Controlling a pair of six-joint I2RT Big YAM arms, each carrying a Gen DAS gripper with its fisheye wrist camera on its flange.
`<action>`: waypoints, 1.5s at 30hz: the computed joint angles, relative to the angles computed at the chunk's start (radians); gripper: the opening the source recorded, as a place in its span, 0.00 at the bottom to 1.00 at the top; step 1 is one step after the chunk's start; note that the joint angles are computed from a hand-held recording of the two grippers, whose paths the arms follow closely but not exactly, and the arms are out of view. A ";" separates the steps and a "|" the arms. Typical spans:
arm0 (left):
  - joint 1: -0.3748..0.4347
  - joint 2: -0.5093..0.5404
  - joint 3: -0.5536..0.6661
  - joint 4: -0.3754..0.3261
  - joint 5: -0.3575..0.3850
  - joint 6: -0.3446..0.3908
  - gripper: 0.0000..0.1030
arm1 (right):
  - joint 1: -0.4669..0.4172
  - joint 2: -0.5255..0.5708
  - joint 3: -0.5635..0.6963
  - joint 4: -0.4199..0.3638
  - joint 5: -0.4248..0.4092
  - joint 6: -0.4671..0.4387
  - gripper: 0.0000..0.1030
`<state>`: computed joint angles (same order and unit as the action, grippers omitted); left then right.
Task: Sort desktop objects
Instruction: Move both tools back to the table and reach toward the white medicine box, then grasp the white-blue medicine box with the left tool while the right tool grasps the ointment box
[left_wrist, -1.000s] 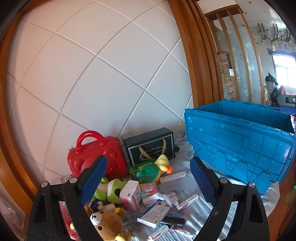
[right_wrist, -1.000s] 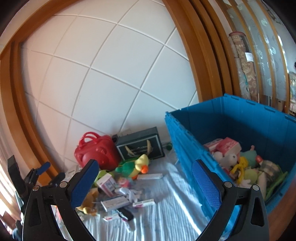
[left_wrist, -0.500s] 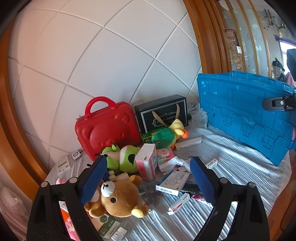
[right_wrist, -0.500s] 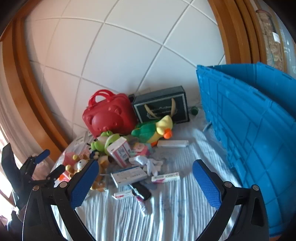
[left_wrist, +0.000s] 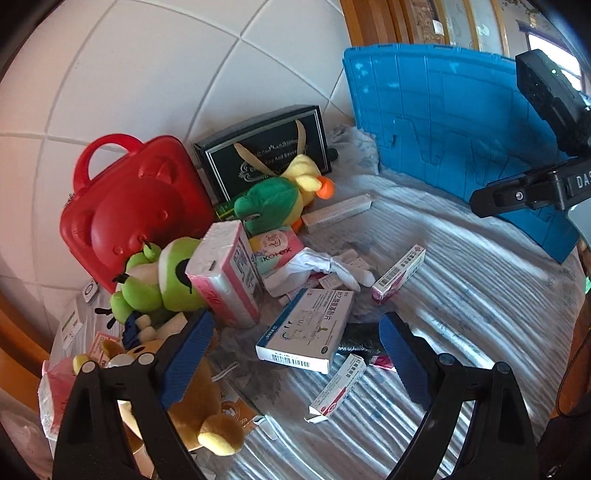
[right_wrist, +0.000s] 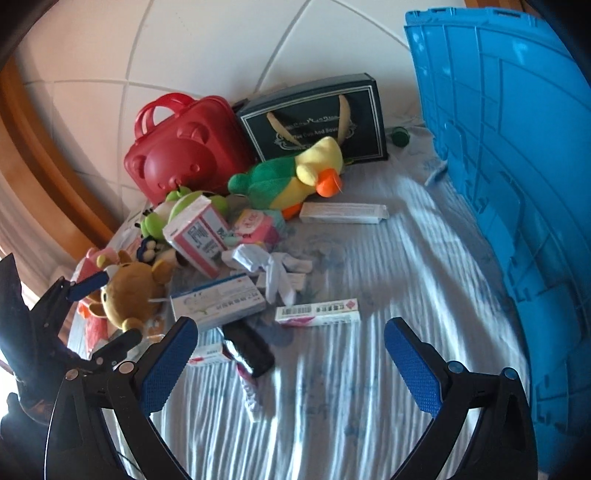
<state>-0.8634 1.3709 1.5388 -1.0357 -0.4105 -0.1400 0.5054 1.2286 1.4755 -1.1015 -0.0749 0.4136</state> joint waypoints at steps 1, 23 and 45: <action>0.014 0.019 0.008 -0.004 0.027 0.006 0.89 | -0.010 0.016 -0.001 0.001 -0.021 0.001 1.00; 0.158 0.128 -0.059 0.010 0.354 -0.041 0.79 | -0.025 0.360 0.141 -0.080 -0.056 0.084 0.75; 0.139 0.074 -0.103 0.086 0.400 -0.120 0.71 | 0.042 0.355 0.128 -0.118 0.112 -0.126 0.49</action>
